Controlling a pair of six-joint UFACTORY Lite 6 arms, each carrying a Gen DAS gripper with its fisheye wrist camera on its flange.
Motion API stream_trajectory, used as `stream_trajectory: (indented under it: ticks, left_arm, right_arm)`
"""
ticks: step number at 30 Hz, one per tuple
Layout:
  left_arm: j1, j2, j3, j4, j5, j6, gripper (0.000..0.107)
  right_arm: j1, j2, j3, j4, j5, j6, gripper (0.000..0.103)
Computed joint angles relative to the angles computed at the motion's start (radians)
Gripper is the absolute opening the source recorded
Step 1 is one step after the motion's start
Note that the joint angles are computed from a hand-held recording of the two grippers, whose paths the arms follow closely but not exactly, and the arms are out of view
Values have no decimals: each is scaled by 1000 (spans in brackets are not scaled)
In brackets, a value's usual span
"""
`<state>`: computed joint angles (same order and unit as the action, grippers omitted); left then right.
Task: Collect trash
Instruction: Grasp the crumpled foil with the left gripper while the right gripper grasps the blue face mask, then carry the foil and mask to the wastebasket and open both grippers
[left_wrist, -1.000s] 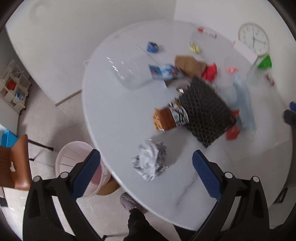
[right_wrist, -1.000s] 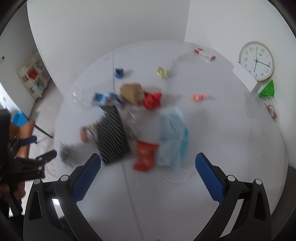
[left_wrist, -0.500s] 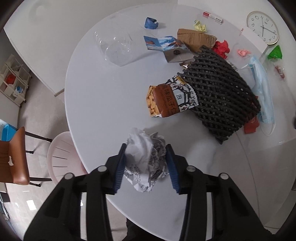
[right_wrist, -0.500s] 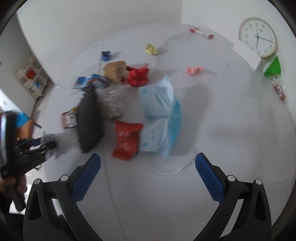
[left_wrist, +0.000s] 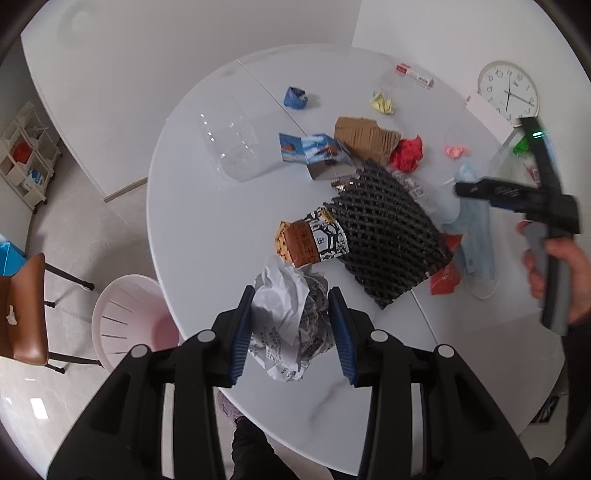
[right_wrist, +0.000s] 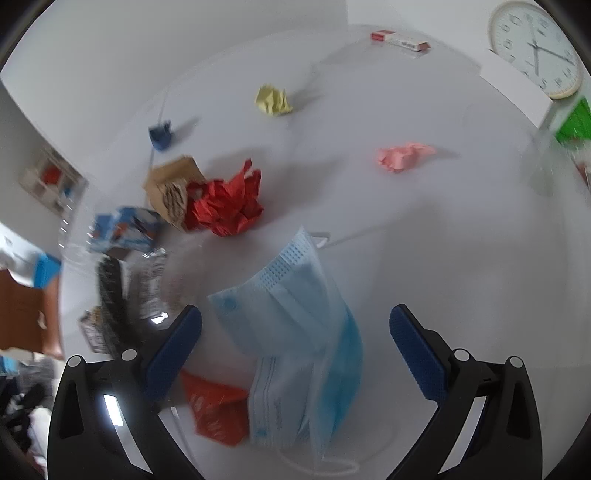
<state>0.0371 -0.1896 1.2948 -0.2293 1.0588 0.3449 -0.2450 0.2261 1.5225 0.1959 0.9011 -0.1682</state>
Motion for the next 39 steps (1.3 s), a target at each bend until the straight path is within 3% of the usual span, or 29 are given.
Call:
stream_trajectory:
  ticks: [3, 5, 7, 10, 17, 23, 26, 29, 30, 32, 39]
  left_arm:
    - [6, -16, 18, 4, 23, -28, 39]
    - [38, -35, 7, -14, 36, -17, 39]
    - [72, -41, 3, -20, 42, -10, 39]
    - [133, -48, -2, -22, 45, 13, 39]
    - [376, 10, 43, -77, 60, 172, 39]
    - [567, 171, 111, -104, 35, 342, 40]
    - [626, 281, 165, -107, 17, 400, 40]
    - [667, 398, 230, -94, -11, 457, 52]
    - [680, 432, 255, -91, -19, 465, 63]
    - [712, 527, 339, -96, -19, 479, 68]
    - [841, 854, 844, -151, 198, 496, 85]
  right_arm:
    - [-4, 46, 23, 22, 19, -30, 80]
    - [-23, 66, 32, 38, 35, -63, 53]
    - [-51, 80, 40, 54, 53, -86, 36]
    - [-106, 69, 42, 110, 66, -138, 25]
    - [-173, -42, 103, 75, 111, -117, 25]
    - [-92, -185, 240, 80, 256, -31, 27]
    - [32, -235, 291, 80, 304, 71, 29]
    - [236, -245, 325, 39, 295, 240, 30]
    - [302, -240, 336, 20, 289, 291, 30]
    - [469, -195, 393, -51, 273, 413, 30]
    - [859, 199, 833, -166, 287, 646, 30]
